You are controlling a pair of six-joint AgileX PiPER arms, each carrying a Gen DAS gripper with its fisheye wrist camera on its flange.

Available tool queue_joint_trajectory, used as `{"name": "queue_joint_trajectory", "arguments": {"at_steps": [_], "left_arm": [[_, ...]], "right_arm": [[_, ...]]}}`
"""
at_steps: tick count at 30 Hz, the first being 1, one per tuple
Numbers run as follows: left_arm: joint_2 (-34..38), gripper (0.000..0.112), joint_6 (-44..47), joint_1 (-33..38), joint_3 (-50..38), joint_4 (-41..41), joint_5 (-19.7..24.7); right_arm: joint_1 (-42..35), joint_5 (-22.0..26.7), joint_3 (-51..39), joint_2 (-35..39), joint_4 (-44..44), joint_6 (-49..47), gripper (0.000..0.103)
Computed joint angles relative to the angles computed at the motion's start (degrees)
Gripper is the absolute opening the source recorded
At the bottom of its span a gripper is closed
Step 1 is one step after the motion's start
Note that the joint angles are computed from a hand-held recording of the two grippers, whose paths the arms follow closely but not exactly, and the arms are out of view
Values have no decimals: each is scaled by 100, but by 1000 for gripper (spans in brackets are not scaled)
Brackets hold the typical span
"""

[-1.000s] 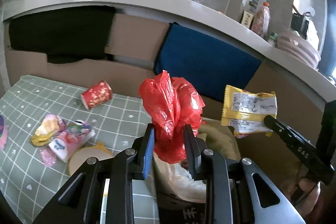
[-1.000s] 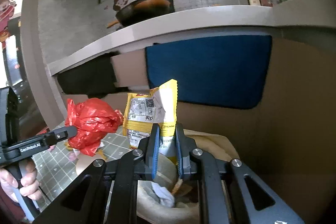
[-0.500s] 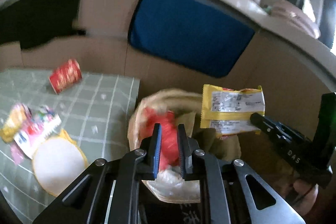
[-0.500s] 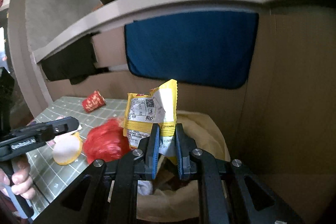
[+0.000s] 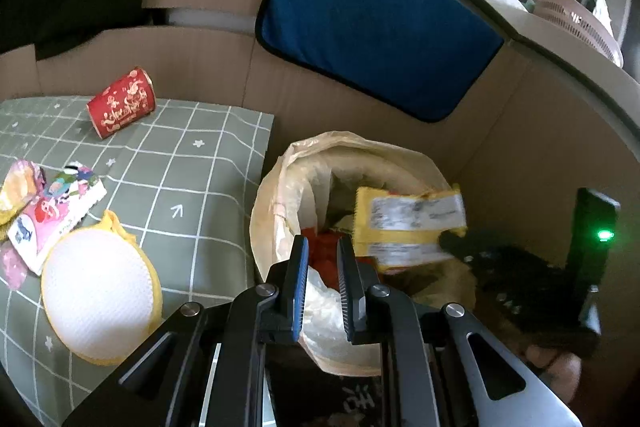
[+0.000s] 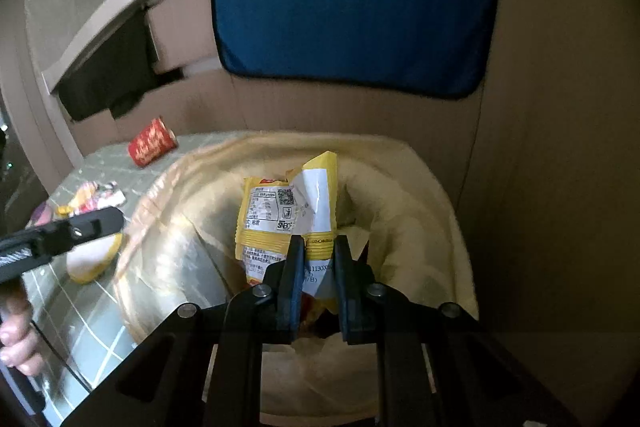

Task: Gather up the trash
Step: 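Open both tools to drop the bag and wrapper into the bin, then move both tools back over the table toward the red paper cup and pink wrapper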

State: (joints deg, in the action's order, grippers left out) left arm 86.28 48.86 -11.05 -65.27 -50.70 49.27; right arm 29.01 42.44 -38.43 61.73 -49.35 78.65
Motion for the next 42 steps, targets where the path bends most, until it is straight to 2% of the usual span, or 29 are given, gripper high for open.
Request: {"name": "queue_joint_trajectory", "arguments": {"at_steps": [3, 5, 9, 14, 18, 22, 26, 30, 32, 35, 36, 38, 42], "left_arm": [[24, 23, -36, 52, -15, 14, 73], [35, 33, 19, 144, -7, -54, 128], [-3, 37, 67, 376, 63, -158, 139], [-331, 38, 411, 932, 373, -342, -296], [-390, 38, 651, 1742, 397, -776, -214], [-212, 39, 861, 2674, 166, -1188, -32], [227, 39, 951, 3343, -246, -1315, 116], [797, 39, 1055, 3826, -747, -1257, 343], [1082, 39, 1111, 4013, -1000, -1202, 470], [1480, 39, 1042, 4184, -1361, -1078, 601], [1550, 39, 1018, 4206, -1406, -1049, 625], [1821, 39, 931, 4307, -1659, -972, 793], [2227, 39, 816, 4367, -2069, -770, 1068]], "right_arm": [[-70, -63, 8, 190, 113, 6, 32], [-43, -56, 12, 264, 91, 36, 41], [163, 193, -2, 261, -67, 189, 43], [408, 383, -320, 293, -282, 295, 44], [559, 20, -743, 411, -483, 337, 46], [690, -424, -1498, 1043, -662, 272, 47], [509, -1115, -2645, 2122, -7, -539, 48], [347, -1322, -3905, 3240, 1012, -1760, 48], [213, -1303, -4716, 3898, 1776, -2742, 48], [1, -895, -6071, 4815, 2716, -4104, 48], [-51, -519, -6616, 5101, 2976, -4487, 48], [-231, -151, -7762, 5843, 3356, -5342, 48], [-659, 859, -10054, 7231, 4177, -6130, 48]]}}
